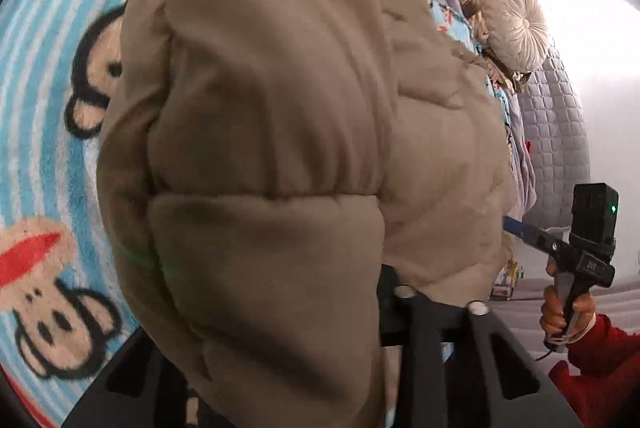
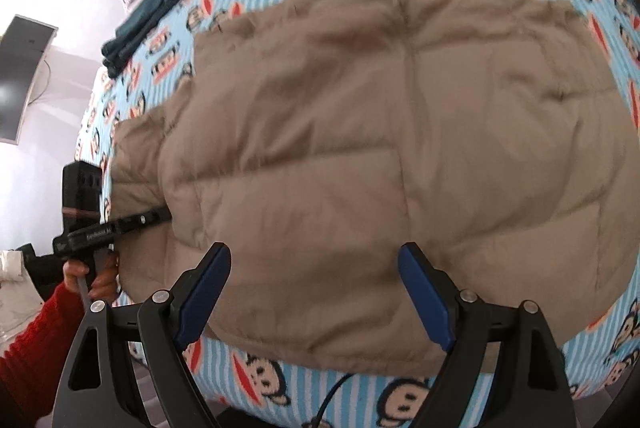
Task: Fold large clothes
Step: 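Grasp the folded jacket edge with the right tool while the left tool grips the other end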
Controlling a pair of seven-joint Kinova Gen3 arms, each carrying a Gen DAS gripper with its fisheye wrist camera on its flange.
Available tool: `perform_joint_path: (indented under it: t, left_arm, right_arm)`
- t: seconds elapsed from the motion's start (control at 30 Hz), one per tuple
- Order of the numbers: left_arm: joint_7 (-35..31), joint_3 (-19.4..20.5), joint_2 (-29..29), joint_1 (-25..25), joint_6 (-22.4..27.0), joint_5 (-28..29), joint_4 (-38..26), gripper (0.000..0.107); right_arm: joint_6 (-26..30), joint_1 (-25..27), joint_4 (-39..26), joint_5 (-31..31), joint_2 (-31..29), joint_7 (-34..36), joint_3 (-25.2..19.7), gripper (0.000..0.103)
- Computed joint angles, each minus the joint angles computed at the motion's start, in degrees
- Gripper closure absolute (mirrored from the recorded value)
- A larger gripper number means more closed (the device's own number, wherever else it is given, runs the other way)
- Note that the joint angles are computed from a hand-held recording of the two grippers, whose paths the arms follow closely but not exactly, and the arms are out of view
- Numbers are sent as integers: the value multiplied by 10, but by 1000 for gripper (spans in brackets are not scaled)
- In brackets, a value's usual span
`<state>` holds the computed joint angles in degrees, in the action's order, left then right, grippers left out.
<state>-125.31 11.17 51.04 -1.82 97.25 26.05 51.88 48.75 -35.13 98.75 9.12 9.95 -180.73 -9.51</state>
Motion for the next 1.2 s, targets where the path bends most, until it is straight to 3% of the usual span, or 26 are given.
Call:
perform_joint_path:
  t: [0.03, 0.07, 0.1, 0.17, 0.2, 0.47, 0.6, 0.8, 1.03, 1.1, 1.2]
  left_arm:
    - [-3, -1, -9, 2, -5, -3, 6, 80]
    - [-1, -1, -17, 4, -8, -3, 10, 81]
    - [3, -1, -26, 4, -8, 0, 15, 81]
    - [18, -1, -38, 4, -5, 6, 15, 81]
    - [28, 0, -47, 4, -3, 12, 18, 81]
    - [69, 11, -129, 20, 9, 49, 28, 81]
    - [93, 13, -168, 58, 7, 49, 28, 81]
    - [144, 11, -214, 144, -24, 16, 39, 81]
    - [221, 8, -229, 248, -74, -60, 45, 81]
    - [226, 12, -240, 263, -86, -70, 59, 81]
    - [244, 17, -238, 288, -82, -86, 52, 81]
  right_arm:
    - [5, -5, -3, 14, 0, -10, 3, 16]
    - [7, -9, -4, 31, 0, -20, 6, 27]
    - [5, -10, -3, 40, 0, -25, 7, 52]
    - [5, -11, -4, 39, 6, -12, 20, 83]
    - [-4, -4, 2, 37, 8, -5, 22, 87]
    - [-120, 36, 62, 43, 20, 21, 30, 90]
    - [-195, 67, 95, 16, 26, 56, 31, 90]
    - [-300, 222, 119, 3, 62, 105, -97, 93]
    - [-447, 408, 178, -139, 117, 262, -259, 100]
    - [-456, 461, 188, -184, 121, 309, -310, 100]
    - [-405, 540, 196, -245, 89, 379, -373, 100]
